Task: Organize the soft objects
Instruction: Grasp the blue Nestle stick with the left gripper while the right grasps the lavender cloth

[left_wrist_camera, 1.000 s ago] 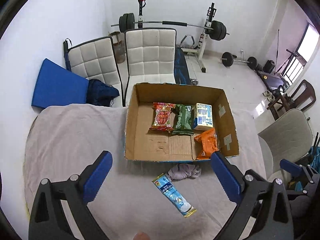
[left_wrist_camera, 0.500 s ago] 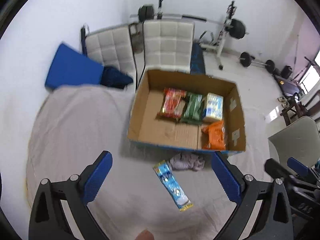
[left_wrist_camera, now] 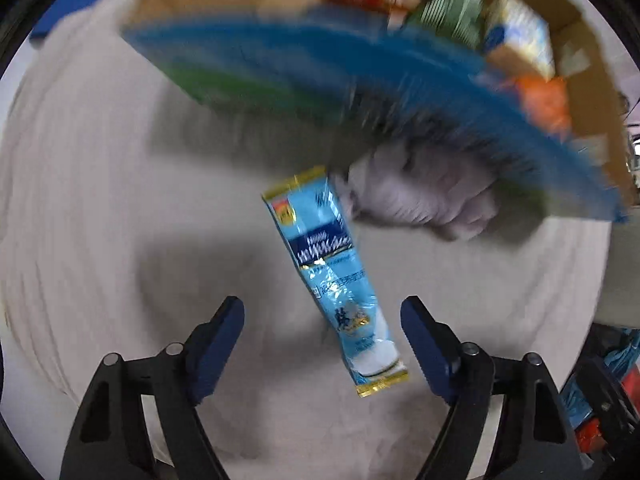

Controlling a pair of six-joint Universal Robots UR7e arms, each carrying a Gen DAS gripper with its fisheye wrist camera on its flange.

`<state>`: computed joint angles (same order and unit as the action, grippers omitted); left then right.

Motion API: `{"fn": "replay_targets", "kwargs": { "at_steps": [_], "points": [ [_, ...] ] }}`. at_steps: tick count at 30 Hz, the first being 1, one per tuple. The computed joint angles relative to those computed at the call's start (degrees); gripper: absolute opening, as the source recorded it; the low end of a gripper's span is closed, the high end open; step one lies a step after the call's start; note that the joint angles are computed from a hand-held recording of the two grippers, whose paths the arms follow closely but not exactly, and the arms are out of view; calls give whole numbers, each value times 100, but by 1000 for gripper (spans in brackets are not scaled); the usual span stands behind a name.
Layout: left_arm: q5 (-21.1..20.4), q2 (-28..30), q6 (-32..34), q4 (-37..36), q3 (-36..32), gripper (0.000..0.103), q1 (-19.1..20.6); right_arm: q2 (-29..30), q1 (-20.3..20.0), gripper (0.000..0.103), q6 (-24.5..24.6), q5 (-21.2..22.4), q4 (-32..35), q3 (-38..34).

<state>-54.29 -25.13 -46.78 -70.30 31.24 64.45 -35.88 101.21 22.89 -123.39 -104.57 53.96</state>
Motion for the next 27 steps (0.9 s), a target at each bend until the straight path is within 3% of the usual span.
{"fn": "replay_targets", "kwargs": {
  "at_steps": [4,7,12,16,19,22,23,24,26,27],
  "points": [
    [-53,268,-94,410,-197,79,127,42,-74,103,-27,22,19,54],
    [153,107,128,158,267,80,85,143,-85,103,-164,139,-53,-59],
    [131,-294,710,-191,1044,35,-29,569,-65,103,-578,606,-314,-508],
    [490,-543,1010,-151,1373,33,-63,1199,-37,103,-843,900,-265,-1290],
    [875,-682,1061,-3,1512,33,-51,1798,21,101,-1130,790,-122,-2084],
    [701,-775,934,37,1482,34,42,2498,54,96,-1386,595,302,-3124],
    [629,-842,880,-56,1534,35,61,2719,48,90,-1438,585,500,-3490],
    [601,-873,791,-76,1547,35,70,2882,40,78,-1429,560,702,-3775],
    [399,-932,653,-147,1551,35,109,2834,-13,63,-1351,896,542,-3625],
    [218,-992,588,-295,1603,35,142,2702,-15,43,-1300,965,319,-3353]
  ]
}}
